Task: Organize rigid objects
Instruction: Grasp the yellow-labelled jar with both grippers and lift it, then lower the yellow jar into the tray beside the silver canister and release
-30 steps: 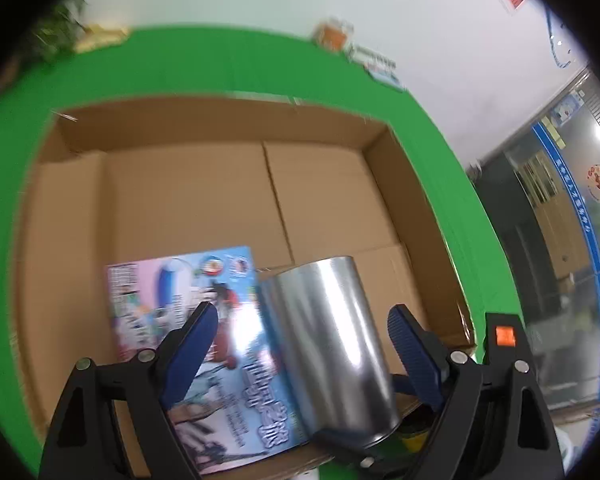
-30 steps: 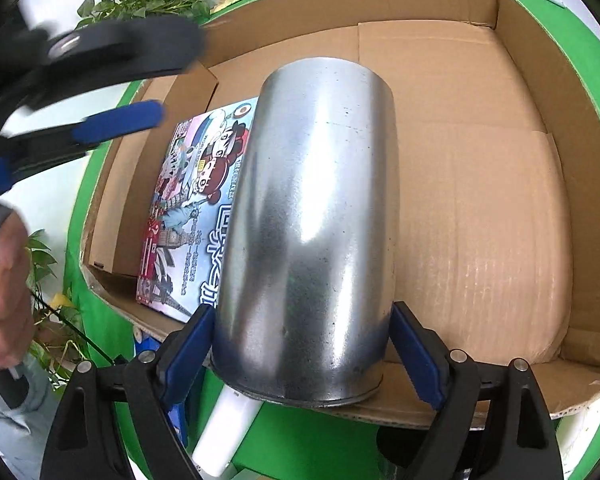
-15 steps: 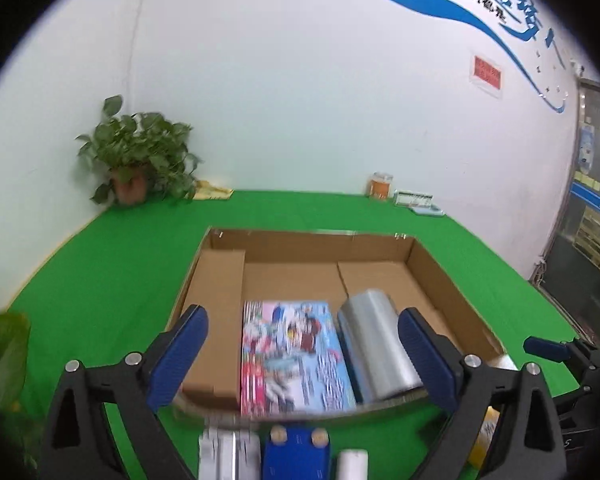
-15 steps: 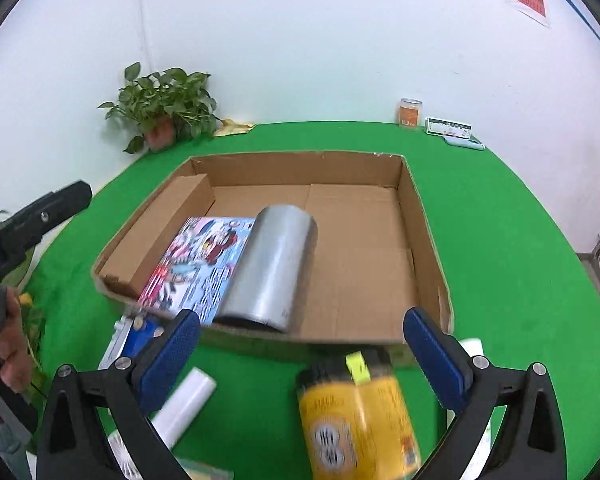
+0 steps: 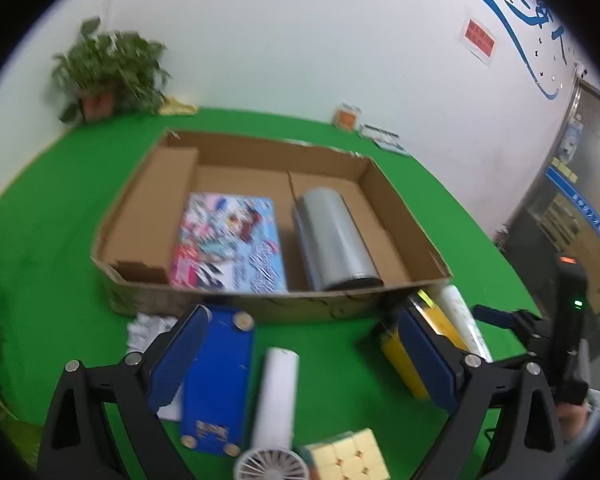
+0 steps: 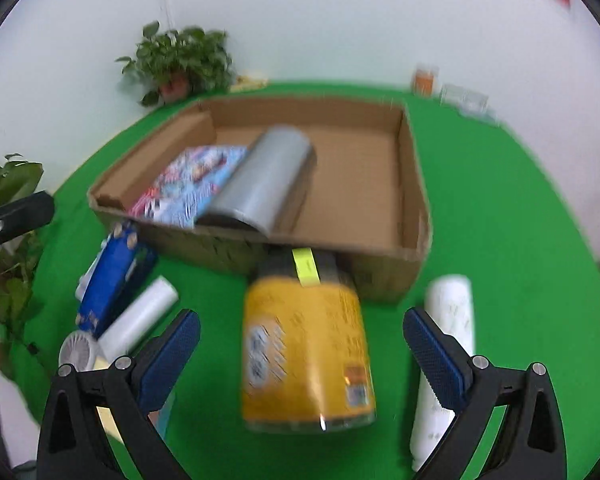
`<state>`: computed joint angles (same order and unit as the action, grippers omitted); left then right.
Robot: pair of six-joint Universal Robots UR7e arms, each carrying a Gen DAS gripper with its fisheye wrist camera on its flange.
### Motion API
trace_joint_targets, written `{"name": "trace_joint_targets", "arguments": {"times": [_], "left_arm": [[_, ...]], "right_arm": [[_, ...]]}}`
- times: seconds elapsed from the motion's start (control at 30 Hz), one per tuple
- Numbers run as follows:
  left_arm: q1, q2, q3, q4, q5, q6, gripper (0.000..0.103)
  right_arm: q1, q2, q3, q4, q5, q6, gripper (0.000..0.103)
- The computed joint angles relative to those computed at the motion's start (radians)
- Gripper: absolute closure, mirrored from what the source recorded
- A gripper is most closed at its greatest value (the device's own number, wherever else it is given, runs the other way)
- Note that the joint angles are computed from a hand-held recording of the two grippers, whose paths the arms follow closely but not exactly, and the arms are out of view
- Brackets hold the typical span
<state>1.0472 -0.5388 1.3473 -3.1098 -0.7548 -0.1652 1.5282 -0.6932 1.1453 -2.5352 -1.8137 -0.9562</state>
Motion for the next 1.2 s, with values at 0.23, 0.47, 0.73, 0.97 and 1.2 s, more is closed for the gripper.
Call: {"name": "trace_joint_targets", "arguments": {"times": [0.23,0.47,0.73,0.97,1.2], "left_arm": [[0.046,-0.008,-0.032,0.189,-0.235,-0.155,0.007],[0.117,0.036,-0.146,0.346,-0.534,-0.232,0.007],[0.156,0.130,-0.342,0.610,-0.562,-0.313,0.014],[0.159,0.129,-0.336,0.614,-0.580,-0.317,0.019],[0.066,0.086,-0.299,0.506,-0.458,-0.217,0.020]], "right_arm": [[-0.021,0.021,-0.049,0.153,-0.045,0.047,0.027],[-0.016,-0.032,-0.025,0.296,0.089,0.057,0.015],[-0.045,0.154,-0.375,0.755,0.093,0.297,0.019],[-0.033,0.176,-0.377,0.740,0.078,0.295,0.020],[-0.003,0.034,-0.198,0.541,0.152,0.205,0.020]]}}
